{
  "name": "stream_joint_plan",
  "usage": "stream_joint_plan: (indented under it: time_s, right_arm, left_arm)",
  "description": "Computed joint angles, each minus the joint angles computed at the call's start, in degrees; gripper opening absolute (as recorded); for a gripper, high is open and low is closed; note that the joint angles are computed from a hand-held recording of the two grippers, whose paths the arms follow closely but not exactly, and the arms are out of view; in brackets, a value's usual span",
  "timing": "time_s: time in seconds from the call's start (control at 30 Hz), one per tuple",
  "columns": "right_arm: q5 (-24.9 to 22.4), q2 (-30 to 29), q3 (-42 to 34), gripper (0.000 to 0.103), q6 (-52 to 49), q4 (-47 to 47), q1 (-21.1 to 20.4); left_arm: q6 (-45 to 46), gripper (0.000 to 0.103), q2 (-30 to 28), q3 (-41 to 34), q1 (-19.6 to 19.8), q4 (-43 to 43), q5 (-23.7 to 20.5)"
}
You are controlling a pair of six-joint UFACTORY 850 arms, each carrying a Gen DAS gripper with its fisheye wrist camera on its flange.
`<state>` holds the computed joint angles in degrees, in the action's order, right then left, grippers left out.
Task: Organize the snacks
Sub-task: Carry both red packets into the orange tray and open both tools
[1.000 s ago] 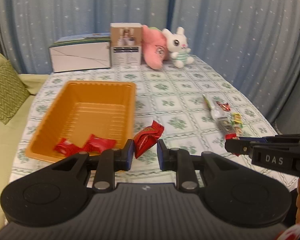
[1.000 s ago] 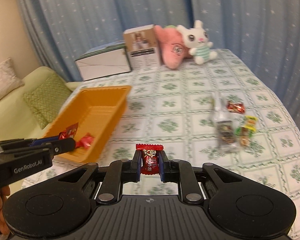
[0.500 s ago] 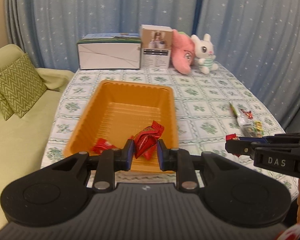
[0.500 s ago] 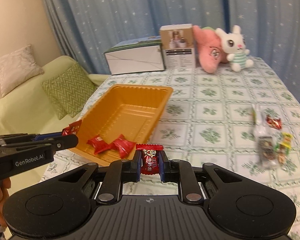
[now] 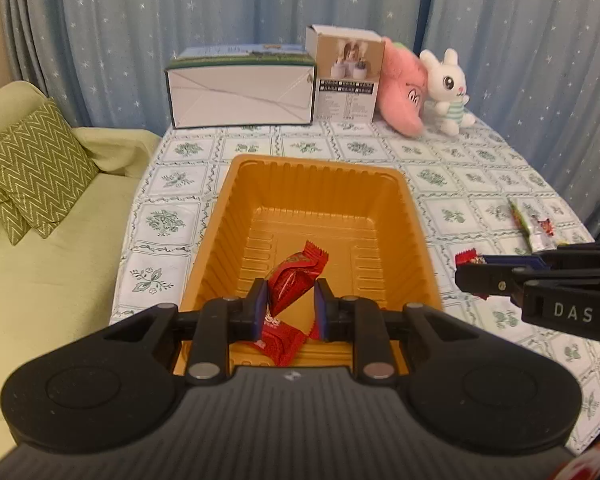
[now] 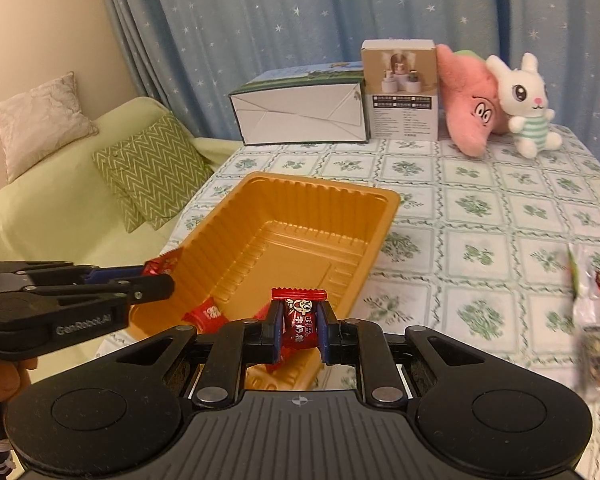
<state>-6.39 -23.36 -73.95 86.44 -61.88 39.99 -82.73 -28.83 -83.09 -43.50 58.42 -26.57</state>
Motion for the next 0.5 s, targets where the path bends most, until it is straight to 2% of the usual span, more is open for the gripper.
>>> stream_joint_plan:
  time_s: [0.23,0.3,0.43,0.5]
  right_arm:
    - [0.61,-3.82,-3.69,0.018,-12.40,12.01,-1.13]
    - [0.46,-4.46,-4.24,0.018,-14.90,14.45,-1.30]
    - [0.90,-4.99,-4.57,0.018,-16.27,15.98,-1.46]
    - [1.24,-5.43,-4.99,0.018,-19.11,18.86,-1.58]
  left_arm:
    - [1.78,0.025,-3.61,-2.37,2.46,-0.62,2.79]
    - [1.93,0.033,-4.03,-2.49,3.02,-0.55,3.53]
    - [1.13,0.036,-3.60,-1.63,3.29,0.51,2.30]
    - [-0.52,0.041,-2.88,-0.69,3.13,1.75,1.46]
